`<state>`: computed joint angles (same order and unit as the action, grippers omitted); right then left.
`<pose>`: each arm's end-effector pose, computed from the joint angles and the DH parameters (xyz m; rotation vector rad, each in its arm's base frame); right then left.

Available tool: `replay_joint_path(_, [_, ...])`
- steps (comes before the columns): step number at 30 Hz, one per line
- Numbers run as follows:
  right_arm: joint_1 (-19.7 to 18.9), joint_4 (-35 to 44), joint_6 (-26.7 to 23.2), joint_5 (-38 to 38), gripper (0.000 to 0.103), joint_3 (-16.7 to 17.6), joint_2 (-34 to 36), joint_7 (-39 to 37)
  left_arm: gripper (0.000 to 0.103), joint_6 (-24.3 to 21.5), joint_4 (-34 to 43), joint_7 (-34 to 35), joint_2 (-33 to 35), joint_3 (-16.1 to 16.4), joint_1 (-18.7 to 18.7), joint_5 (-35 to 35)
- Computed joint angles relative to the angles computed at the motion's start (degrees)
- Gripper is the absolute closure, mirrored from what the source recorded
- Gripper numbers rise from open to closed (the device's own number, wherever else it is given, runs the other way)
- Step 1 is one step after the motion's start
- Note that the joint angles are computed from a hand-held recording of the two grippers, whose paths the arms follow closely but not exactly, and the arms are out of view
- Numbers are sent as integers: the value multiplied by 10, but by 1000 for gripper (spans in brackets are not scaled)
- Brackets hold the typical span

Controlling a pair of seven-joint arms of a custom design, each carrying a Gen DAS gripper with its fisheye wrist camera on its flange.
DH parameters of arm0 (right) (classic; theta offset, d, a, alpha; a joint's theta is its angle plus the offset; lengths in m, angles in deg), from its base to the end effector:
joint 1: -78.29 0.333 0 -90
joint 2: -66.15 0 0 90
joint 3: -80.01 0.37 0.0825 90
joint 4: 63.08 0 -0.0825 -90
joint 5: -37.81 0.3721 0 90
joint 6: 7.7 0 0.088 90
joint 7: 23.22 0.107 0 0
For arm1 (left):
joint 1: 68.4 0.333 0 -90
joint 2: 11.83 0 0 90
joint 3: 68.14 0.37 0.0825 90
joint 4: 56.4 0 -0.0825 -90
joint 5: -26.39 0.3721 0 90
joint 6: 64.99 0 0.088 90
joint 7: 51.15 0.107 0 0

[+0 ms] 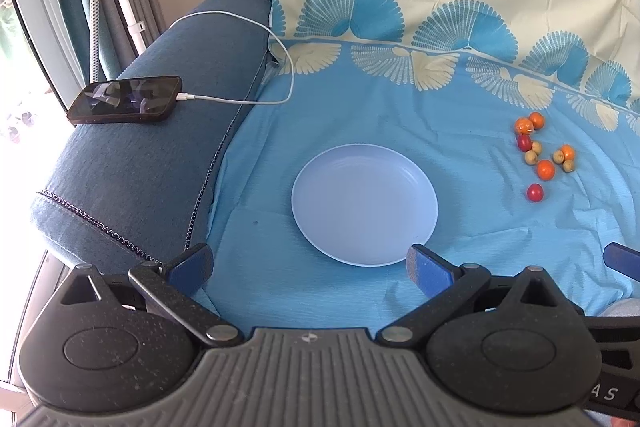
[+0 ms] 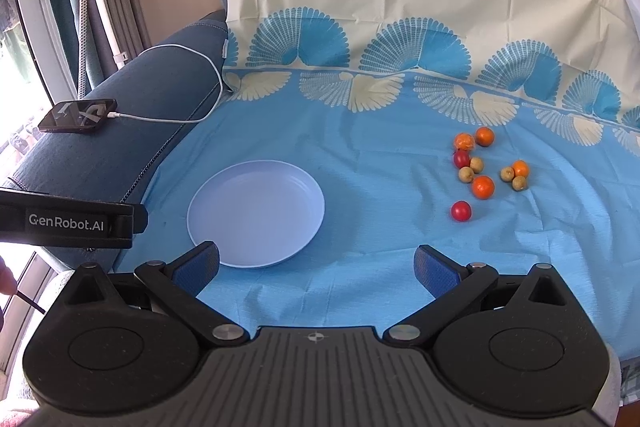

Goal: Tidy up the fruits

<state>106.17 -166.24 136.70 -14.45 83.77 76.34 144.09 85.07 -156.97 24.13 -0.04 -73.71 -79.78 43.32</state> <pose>0.5513 0.3444 0.5616 -1.5476 1.8621 -0.7816 0.6373 -0.1946 0.5820 -1.5904 2.0189 -0.6293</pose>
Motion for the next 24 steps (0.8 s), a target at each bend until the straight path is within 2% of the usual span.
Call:
replay_joint_path(7, [-7, -4, 19, 25, 0, -1, 1, -10, 0, -8, 5, -7, 3, 2, -4, 11])
replay_joint_path(13, [-10, -18, 47, 16, 0, -7, 0, 7, 0, -33, 20, -3, 11, 0, -7, 14])
replay_joint_path(15, [-10, -30, 70, -11, 0, -14, -3, 46, 0, -44, 30, 2, 17, -2, -9, 10])
replay_joint_path(18, [-15, -43, 77, -33, 0, -20, -8, 88, 0, -59, 46, 10, 28, -6, -16, 6])
replay_joint_path(24, [-37, -90, 65, -97, 0, -29, -33, 206, 0, -84, 99, 18, 70, -11, -45, 10])
